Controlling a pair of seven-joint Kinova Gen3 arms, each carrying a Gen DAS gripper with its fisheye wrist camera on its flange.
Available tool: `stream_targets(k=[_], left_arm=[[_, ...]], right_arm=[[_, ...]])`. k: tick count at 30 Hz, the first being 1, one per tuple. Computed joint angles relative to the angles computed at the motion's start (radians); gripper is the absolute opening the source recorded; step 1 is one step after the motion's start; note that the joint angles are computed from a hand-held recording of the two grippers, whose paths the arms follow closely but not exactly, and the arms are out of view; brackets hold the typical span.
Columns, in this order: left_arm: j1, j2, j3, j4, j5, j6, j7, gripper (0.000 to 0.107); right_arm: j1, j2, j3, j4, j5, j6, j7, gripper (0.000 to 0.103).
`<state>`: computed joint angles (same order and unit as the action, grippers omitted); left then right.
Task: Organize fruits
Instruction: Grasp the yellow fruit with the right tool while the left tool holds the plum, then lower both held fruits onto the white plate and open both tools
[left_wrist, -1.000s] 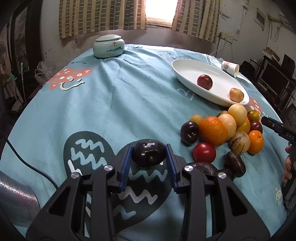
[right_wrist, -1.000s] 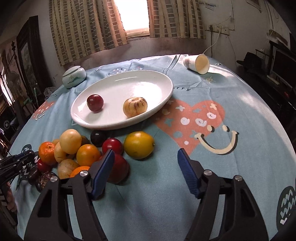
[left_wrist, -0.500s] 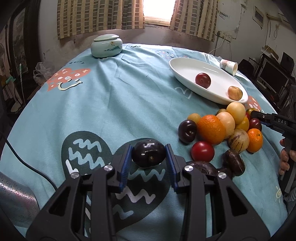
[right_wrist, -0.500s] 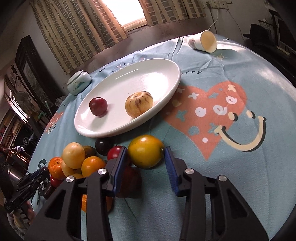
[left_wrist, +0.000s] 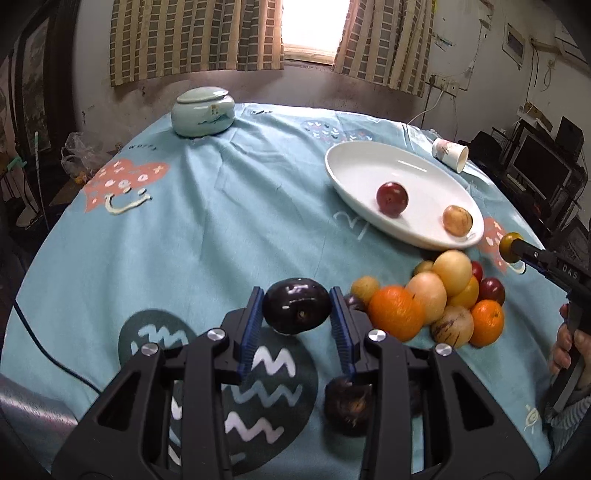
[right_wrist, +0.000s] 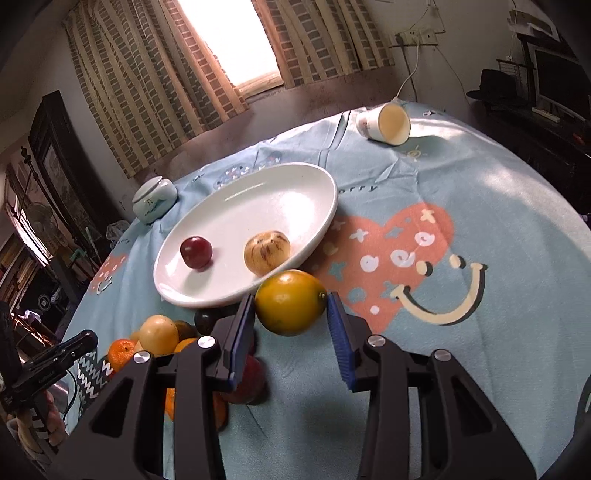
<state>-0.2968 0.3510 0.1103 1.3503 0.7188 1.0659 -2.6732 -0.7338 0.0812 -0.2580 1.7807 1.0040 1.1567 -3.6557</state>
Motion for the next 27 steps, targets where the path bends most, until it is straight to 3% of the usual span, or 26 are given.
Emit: stream_targets(k=[5,12,16,21,23,24,25,27], left_arm=[[0.1,0.026,0.026,-0.111,-0.043,-0.024,0.099,0.037],[0.251,0.145,0.051,-0.275,-0.176,-0.048,0.297,0.037],[0.295,0.223,0.061,-0.374,-0.25,-0.02,0.379,0.037],[0.305,0.268,0.085,-0.424,-0.286,0.002,0.403,0.038],[0.297,0.272,0.093,-0.429,-0.277,0.001,0.411,0.05],[0.29,0.277,0.099,-0.439,-0.269,0.011,0.416,0.067],[0.285,0.281,0.104,-0.445,-0.263,0.019,0.416,0.072],[0.281,0.279,0.109,-0.445,-0.259,0.023,0.405,0.072]], right_arm=[[0.047,0.017,0.036,-0.105,-0.01,0.006,0.172,0.04],[0.125,0.102,0.117,-0.176,-0.028,-0.143,0.291,0.04],[0.146,0.153,0.158,-0.216,-0.082,-0.187,0.391,0.04],[0.13,0.187,0.195,-0.252,-0.115,-0.165,0.472,0.041],[0.122,0.199,0.206,-0.268,-0.121,-0.142,0.495,0.045],[0.119,0.204,0.205,-0.276,-0.12,-0.127,0.504,0.061],[0.104,0.206,0.216,-0.276,-0.109,-0.114,0.496,0.066],[0.091,0.203,0.221,-0.27,-0.086,-0.105,0.486,0.066]])
